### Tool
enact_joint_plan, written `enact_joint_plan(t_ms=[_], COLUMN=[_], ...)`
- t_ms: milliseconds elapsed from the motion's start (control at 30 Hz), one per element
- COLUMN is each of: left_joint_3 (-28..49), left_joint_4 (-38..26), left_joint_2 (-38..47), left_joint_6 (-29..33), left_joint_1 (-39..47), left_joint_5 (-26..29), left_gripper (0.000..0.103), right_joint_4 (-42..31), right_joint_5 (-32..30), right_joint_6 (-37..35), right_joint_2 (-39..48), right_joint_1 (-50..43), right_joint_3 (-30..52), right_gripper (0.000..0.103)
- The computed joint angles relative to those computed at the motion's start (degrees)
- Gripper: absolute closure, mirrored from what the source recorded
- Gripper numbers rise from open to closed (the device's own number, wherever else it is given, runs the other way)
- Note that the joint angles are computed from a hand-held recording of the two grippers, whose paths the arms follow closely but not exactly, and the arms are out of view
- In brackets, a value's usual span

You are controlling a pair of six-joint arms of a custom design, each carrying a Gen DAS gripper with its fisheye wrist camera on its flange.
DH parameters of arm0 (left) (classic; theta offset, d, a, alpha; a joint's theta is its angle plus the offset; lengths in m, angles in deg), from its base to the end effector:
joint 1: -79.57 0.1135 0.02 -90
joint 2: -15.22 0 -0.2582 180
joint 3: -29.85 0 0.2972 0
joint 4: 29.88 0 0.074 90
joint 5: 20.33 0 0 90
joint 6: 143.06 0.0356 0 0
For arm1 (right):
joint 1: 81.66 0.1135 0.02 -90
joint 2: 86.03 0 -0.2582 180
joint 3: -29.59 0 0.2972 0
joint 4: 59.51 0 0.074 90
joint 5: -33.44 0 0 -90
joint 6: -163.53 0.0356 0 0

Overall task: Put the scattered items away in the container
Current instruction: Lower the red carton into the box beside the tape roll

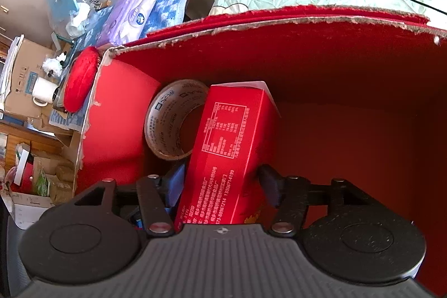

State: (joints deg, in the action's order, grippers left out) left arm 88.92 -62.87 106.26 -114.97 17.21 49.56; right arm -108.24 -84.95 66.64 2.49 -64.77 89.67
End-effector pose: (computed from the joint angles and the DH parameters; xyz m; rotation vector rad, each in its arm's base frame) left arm 0.1604 -0.2798 0.1170 -0.0928 2.6169 -0.2968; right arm 0.2803 0.1028 0.1274 -0.6712 2.7918 0.7514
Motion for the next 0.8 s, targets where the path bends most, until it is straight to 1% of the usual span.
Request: enact_joint_plan(t_ms=[133, 233, 300, 467, 633, 800], left_joint_3=[-0.17, -0.20, -0.02, 0.07, -0.42, -0.31], left_joint_4=[0.75, 1.45, 1.52, 0.76, 0.30, 0.01], left_joint_2=[-0.18, -0.49, -0.44, -0.35, -0.71, -0.72], left_joint_6=[0.04, 0.10, 0.11, 0.09, -0.37, -1.02], left_joint_1=[-0.18, -0.53, -0.56, -0.50, -0.51, -0.48], left_joint_5=[0.46, 0.38, 0.39, 0.19, 0.11, -0.17], left_gripper=[0.044, 0.044, 0.045, 0.045, 0.045, 0.044], right_joint_4=[0.89, 1.19, 0.95, 0.56, -0.67, -0.17], right_joint_5=[0.31, -1.12, -1.93, -1.95, -2.46, -3.14], right_joint_6=[0.96, 1.27, 0.81, 1.25, 0.49, 0.74], right_joint_2=[-1.61, -2.95, -2.94, -2.29, -2.35, -1.89], right_joint_1=[-0.53, -1.86, -2.20, -2.01, -2.07, -2.77], right_joint_3=[-1.11, -1.62, -1.33, -0.79, -0.83, -0.76], right_gripper=[0.041, 0.041, 0.039, 0.043, 0.042, 0.042])
